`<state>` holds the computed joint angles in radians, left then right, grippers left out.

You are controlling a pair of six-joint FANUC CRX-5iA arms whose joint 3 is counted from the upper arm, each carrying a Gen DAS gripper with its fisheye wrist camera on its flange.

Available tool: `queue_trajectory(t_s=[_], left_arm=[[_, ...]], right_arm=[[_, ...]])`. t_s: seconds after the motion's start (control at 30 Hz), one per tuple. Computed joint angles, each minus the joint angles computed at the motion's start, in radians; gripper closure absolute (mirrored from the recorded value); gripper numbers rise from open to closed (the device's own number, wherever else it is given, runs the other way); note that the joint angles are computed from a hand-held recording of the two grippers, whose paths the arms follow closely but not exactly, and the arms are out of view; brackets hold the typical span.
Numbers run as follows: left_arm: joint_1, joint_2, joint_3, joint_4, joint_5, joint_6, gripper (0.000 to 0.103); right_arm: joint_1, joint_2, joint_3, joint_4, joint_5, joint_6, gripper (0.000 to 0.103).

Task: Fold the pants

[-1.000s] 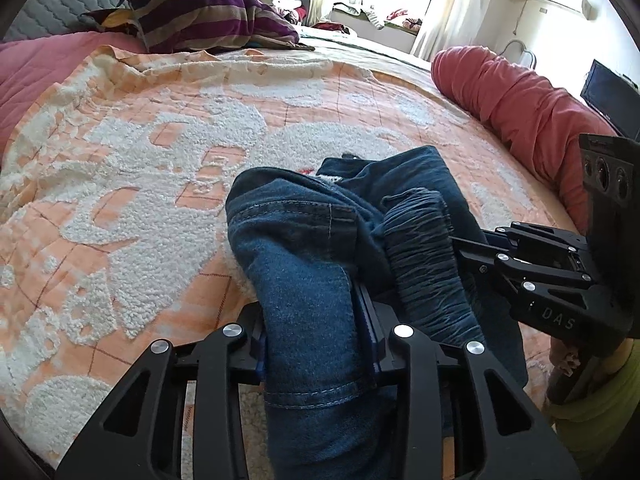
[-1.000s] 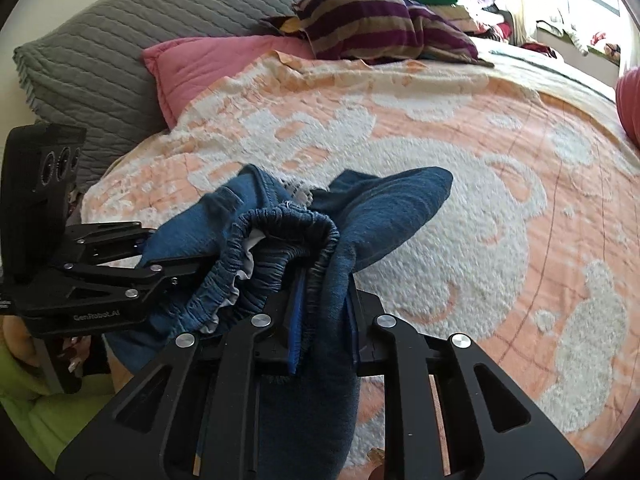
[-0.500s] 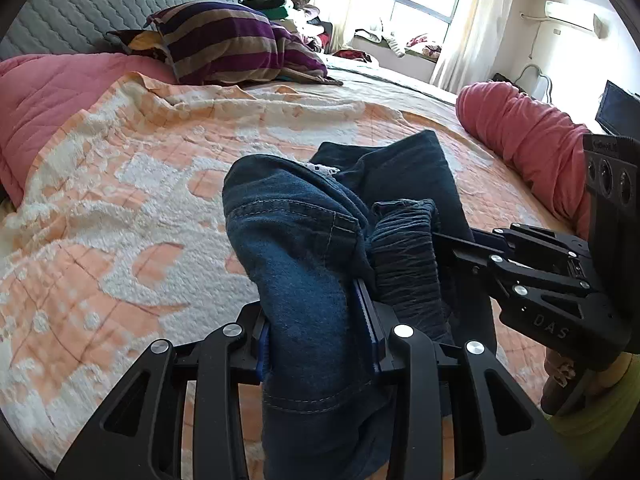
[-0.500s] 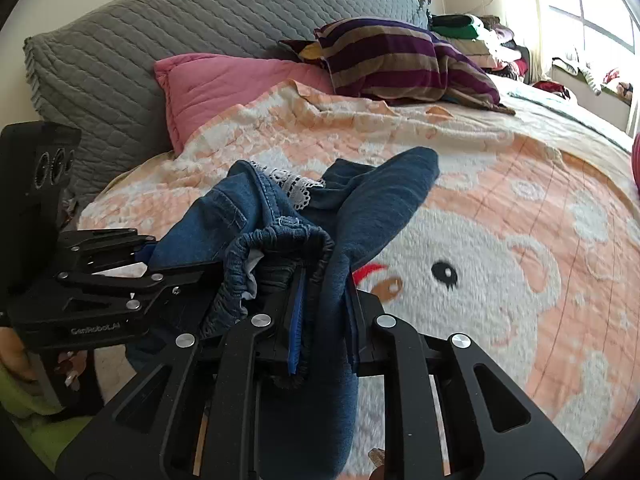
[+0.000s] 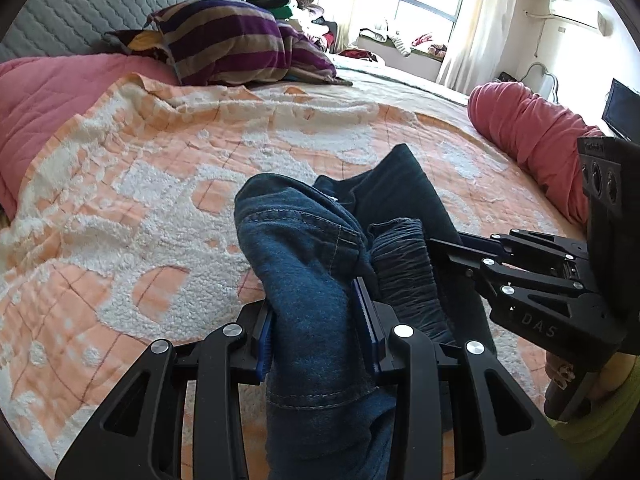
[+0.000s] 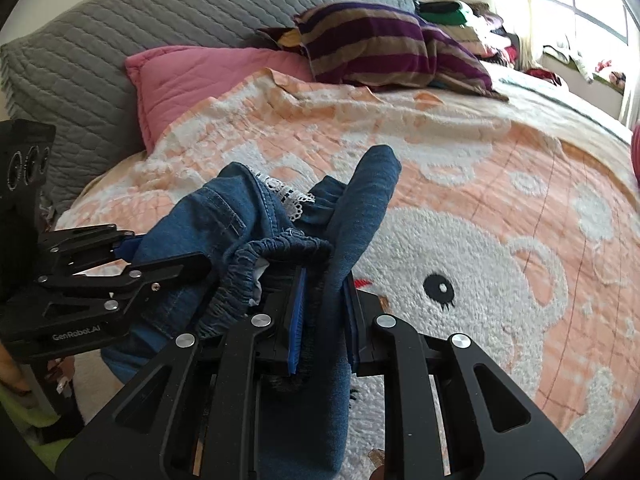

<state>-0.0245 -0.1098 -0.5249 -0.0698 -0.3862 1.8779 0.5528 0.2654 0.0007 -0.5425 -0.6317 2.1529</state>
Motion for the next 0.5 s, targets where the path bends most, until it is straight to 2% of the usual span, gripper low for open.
queue_trajectory(t_s=[0.33, 0.4, 0.5], left_arm=[[0.017, 0.025, -0.007, -0.023, -0.010, 0.042, 0.069], [0.019, 0.026, -0.008, -0.025, -0.012, 0.045, 0.066], [0.017, 0.039, 0.002, -0.043, -0.028, 0.056, 0.059]], right_arm=[[0.018, 0.029, -0.022, 0.107, 0.051, -0.120, 0.090], [0.021, 0.035, -0.027, 0.135, 0.056, -0.151, 0.089], [0.042, 0.045, -0.051, 0.238, 0.080, -0.246, 0.082]])
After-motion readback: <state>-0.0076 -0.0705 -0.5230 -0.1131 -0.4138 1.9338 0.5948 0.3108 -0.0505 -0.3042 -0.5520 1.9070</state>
